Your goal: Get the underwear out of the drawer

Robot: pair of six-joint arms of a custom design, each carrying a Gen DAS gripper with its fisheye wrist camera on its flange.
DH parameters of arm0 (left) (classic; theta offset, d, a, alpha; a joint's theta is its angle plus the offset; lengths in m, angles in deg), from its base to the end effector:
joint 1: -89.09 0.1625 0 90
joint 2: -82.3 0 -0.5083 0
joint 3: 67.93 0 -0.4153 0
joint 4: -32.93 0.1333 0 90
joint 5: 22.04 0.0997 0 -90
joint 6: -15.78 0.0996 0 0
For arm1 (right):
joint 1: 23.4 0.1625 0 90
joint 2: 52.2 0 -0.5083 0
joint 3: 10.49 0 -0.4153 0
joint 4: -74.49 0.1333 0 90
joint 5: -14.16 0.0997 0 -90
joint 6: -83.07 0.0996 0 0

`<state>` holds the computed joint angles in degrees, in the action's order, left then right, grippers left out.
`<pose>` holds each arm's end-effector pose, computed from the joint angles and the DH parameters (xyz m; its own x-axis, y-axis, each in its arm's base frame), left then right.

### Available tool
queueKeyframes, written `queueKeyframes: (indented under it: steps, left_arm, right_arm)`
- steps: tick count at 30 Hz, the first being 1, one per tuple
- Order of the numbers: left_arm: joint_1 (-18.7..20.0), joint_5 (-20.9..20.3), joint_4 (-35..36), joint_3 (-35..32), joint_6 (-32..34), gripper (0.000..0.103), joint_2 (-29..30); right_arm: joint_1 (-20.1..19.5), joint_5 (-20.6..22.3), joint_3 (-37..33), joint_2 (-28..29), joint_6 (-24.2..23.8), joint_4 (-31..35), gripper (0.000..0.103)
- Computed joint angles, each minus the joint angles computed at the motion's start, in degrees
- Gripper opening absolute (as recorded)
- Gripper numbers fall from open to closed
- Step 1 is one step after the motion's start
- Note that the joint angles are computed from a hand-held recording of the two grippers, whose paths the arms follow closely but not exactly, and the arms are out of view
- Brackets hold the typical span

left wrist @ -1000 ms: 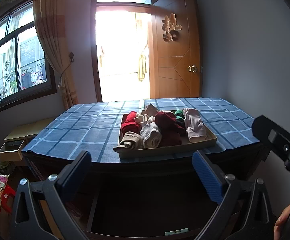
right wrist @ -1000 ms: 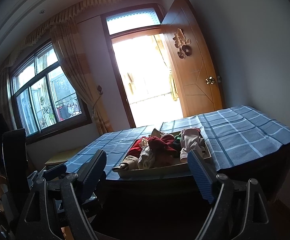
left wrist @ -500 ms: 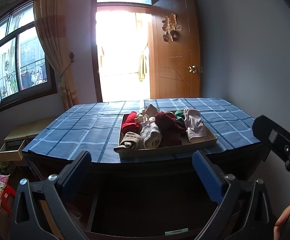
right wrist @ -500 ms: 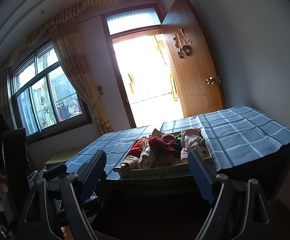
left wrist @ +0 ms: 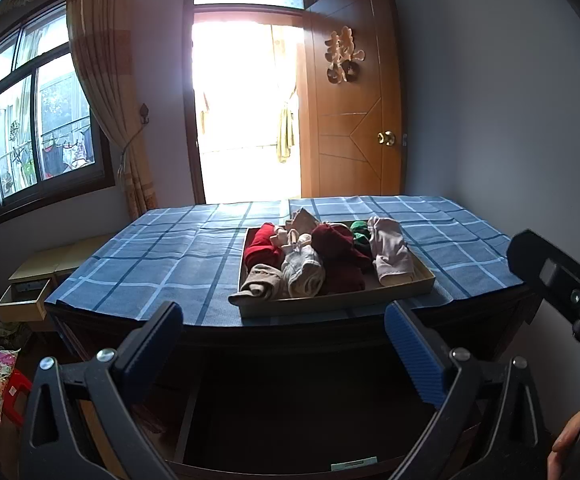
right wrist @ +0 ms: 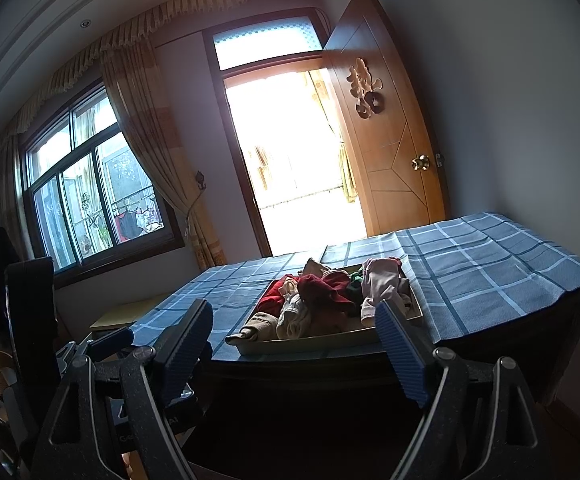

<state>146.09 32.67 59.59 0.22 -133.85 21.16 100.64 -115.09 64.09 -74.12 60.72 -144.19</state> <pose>-0.2048 -0.6658 0.4289 -0.6639 0.2707 -0.6971 0.7390 0.3803 -0.5561 0.5186 -0.6421 0.1002 -0.8599 -0.0065 0.5104 -0.4998 0.2138 -0.8394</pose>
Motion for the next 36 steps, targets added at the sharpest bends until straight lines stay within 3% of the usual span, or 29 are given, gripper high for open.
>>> queueKeyframes:
  steps: [28, 36]
  left_arm:
    - [-0.3, -2.7, -2.5, 0.4, 1.2, 0.103, 0.1]
    - [-0.2, -0.9, -3.1, 1.4, 2.9, 0.103, -0.5]
  right_arm:
    - [0.2, -0.3, 0.1, -0.2, -0.3, -0.6, 0.085]
    - [0.2, -0.4, -0.1, -0.1, -0.2, -0.2, 0.085]
